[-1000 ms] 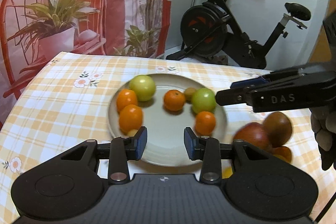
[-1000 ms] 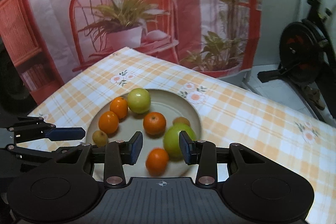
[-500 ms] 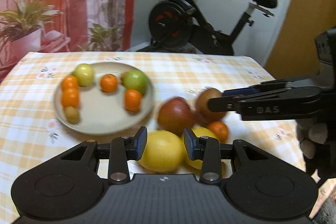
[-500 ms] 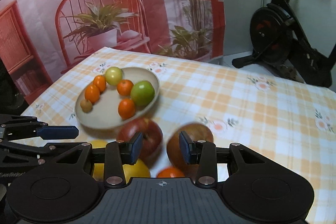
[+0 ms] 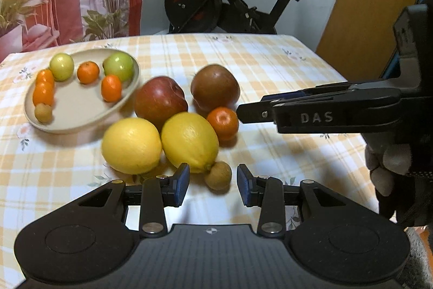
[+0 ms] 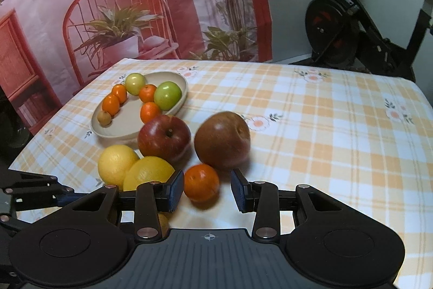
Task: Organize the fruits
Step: 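Withdraw both open tools from the plate back to the fruit pile, then close the left gripper on another brown fruit while the right gripper closes on a mandarin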
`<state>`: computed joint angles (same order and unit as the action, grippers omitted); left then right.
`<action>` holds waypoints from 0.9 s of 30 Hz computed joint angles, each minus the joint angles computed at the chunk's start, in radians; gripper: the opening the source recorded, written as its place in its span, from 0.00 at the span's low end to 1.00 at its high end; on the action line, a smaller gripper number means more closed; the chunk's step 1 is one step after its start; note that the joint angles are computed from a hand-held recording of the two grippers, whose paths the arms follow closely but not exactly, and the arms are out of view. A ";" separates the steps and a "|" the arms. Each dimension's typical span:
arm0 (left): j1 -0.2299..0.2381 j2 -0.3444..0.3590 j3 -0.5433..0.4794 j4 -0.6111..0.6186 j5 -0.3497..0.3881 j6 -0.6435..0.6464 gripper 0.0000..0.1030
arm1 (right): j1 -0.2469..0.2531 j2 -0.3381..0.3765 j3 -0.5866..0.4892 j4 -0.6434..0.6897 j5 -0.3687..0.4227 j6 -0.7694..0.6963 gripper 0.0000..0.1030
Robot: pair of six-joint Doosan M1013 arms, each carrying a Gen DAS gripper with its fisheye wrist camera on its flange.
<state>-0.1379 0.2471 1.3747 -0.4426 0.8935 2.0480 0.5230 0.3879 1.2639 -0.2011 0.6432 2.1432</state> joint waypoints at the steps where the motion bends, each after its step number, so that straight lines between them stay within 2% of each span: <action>1: -0.003 0.002 0.002 0.010 0.000 -0.012 0.39 | -0.001 -0.003 0.007 0.000 -0.004 0.004 0.35; 7: -0.019 0.013 -0.005 0.061 0.003 -0.085 0.39 | -0.007 -0.016 0.039 0.018 -0.024 0.008 0.35; 23: -0.034 0.031 -0.014 0.089 0.010 -0.159 0.39 | -0.016 -0.019 0.058 0.043 -0.036 0.002 0.35; 26: -0.029 0.031 -0.012 0.063 0.011 -0.139 0.28 | -0.016 -0.017 0.056 0.045 -0.032 0.000 0.35; 27: -0.026 0.030 -0.011 0.046 0.016 -0.126 0.27 | -0.016 -0.017 0.056 0.045 -0.032 0.000 0.35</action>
<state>-0.1639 0.2770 1.3636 -0.3963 0.9093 1.9223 0.5074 0.3706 1.3196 -0.1557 0.6114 2.1434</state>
